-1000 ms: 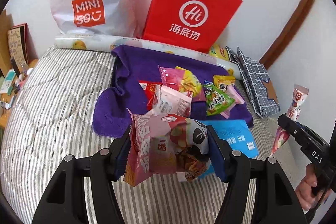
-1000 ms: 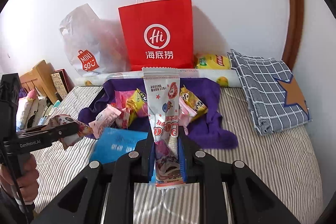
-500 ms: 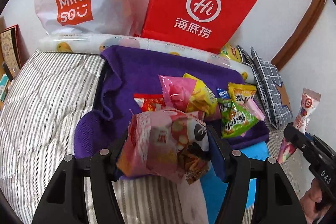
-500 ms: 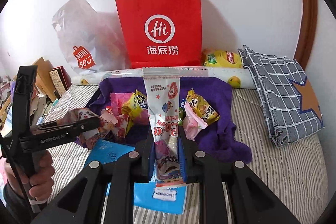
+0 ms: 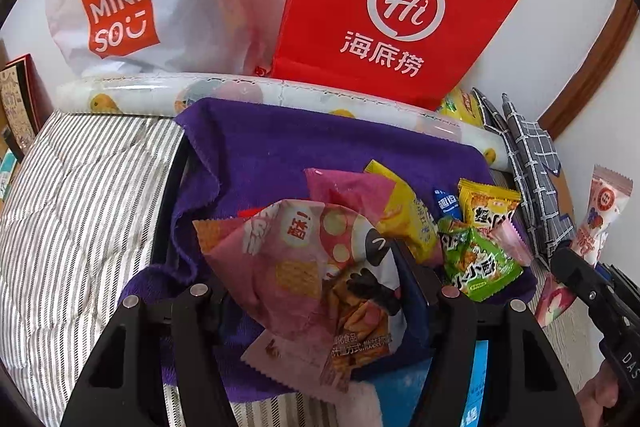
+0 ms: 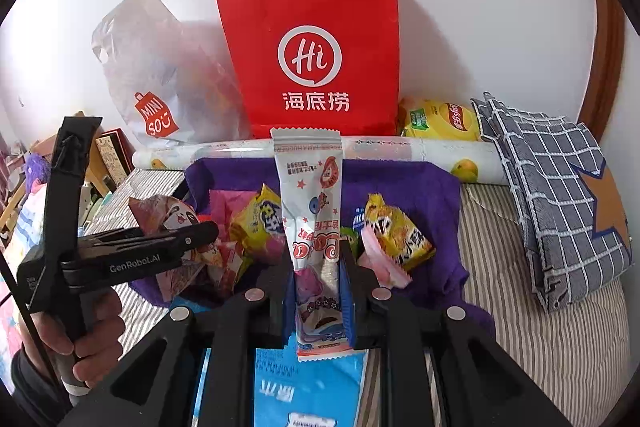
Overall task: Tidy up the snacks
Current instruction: 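Carry the panda bag in the left gripper while the right gripper carries the stick snack over the towel, then lower and release the panda bag on the towel while the right gripper releases the stick snack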
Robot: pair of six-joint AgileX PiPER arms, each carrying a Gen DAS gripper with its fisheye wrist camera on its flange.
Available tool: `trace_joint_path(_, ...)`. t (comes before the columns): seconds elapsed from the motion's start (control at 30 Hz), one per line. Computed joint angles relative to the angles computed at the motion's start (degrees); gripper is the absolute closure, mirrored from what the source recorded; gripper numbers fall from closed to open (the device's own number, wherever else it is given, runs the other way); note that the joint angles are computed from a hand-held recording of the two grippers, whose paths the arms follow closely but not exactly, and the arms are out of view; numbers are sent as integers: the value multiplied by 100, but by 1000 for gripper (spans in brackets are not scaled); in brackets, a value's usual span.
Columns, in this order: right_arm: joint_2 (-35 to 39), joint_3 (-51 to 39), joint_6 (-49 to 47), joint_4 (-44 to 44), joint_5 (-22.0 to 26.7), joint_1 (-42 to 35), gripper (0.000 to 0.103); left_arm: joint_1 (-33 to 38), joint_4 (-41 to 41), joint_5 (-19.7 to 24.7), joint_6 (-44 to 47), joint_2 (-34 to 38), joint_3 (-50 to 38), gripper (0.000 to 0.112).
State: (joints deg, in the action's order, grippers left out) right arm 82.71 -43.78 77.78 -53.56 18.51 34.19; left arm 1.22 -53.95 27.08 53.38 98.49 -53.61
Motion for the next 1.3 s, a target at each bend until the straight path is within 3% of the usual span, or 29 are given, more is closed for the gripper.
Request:
trace_joint_path(0.27, 503, -487, -693, 484, -86, -212, 85, -167, 357, 64, -388, 175, -294, 48)
trace_joint_path(0.67, 1226, -603, -1314, 1265, -544, -594, 84, 37, -20, 371, 145, 284, -260, 48)
trace_joint_path(0.93, 1338, -641, -1268, 1258, -518, -588, 82, -67, 72, 289, 115, 321, -252, 48)
trace_joint_path(1.3, 1535, -1040, -2274, 2458, -128, -667, 82, -120, 143, 195, 63, 329, -247, 48)
